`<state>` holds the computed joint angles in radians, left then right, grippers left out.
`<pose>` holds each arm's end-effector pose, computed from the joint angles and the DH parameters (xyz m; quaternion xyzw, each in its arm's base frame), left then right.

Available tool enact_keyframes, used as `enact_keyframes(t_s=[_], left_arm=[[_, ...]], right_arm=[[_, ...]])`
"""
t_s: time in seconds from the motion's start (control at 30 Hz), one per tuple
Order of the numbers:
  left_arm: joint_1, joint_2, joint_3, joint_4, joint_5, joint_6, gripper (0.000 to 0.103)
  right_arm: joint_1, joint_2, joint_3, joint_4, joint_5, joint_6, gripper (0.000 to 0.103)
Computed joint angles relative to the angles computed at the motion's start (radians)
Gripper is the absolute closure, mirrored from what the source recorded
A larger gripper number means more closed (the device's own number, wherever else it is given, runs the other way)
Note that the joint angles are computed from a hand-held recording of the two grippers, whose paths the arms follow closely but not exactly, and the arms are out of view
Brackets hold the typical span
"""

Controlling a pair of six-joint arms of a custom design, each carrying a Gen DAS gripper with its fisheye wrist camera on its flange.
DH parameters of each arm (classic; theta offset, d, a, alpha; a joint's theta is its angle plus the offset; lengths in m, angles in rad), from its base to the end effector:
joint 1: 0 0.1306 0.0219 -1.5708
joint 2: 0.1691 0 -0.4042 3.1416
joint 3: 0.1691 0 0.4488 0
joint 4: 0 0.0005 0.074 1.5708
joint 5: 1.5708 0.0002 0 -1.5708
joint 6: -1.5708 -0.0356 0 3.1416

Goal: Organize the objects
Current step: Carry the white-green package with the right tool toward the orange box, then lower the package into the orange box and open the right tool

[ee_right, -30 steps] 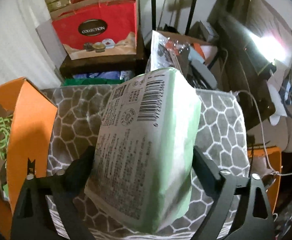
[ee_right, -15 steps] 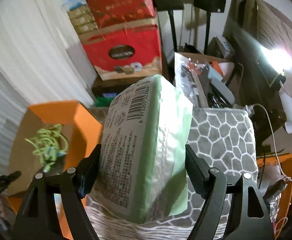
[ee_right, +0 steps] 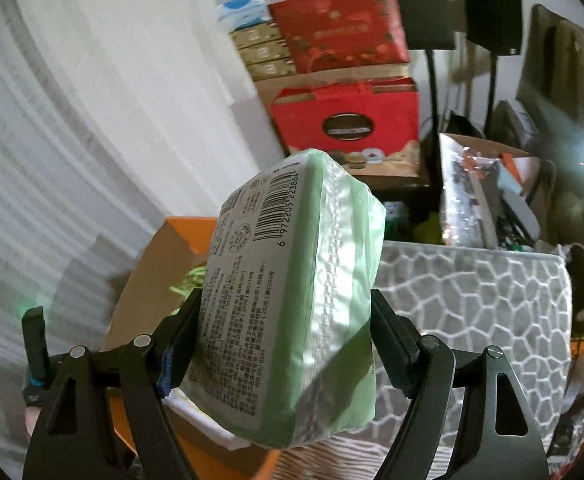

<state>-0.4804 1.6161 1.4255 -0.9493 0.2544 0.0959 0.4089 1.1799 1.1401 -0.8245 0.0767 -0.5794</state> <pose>0.5221 -0.2828 0.3419 0.2118 0.9460 -0.1791 0.1681 0.4163 0.1769 0.4236 0.0931 0.9330 0.1323 0.3214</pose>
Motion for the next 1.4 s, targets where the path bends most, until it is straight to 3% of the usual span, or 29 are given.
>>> enact_keyframes(t_s=[0.4, 0.83, 1.03, 1.2, 1.4], left_arm=[[0.003, 0.001, -0.001, 0.000, 0.001, -0.002, 0.098], [0.004, 0.003, -0.002, 0.002, 0.001, -0.005, 0.098], [0.002, 0.003, -0.002, 0.000, -0.004, -0.005, 0.098], [0.000, 0.001, -0.004, 0.003, -0.005, -0.002, 0.098], [0.000, 0.002, -0.004, 0.002, -0.004, -0.004, 0.098]], right_arm=[[0.059, 0.153, 0.069, 0.041, -0.004, -0.052, 0.022], [0.107, 0.273, 0.115, 0.005, 0.088, -0.053, 0.020], [0.111, 0.241, 0.123, -0.026, 0.065, -0.028, 0.018], [0.128, 0.179, 0.140, -0.071, 0.127, 0.051, 0.017], [0.099, 0.100, 0.110, -0.107, 0.157, 0.072, 0.017]])
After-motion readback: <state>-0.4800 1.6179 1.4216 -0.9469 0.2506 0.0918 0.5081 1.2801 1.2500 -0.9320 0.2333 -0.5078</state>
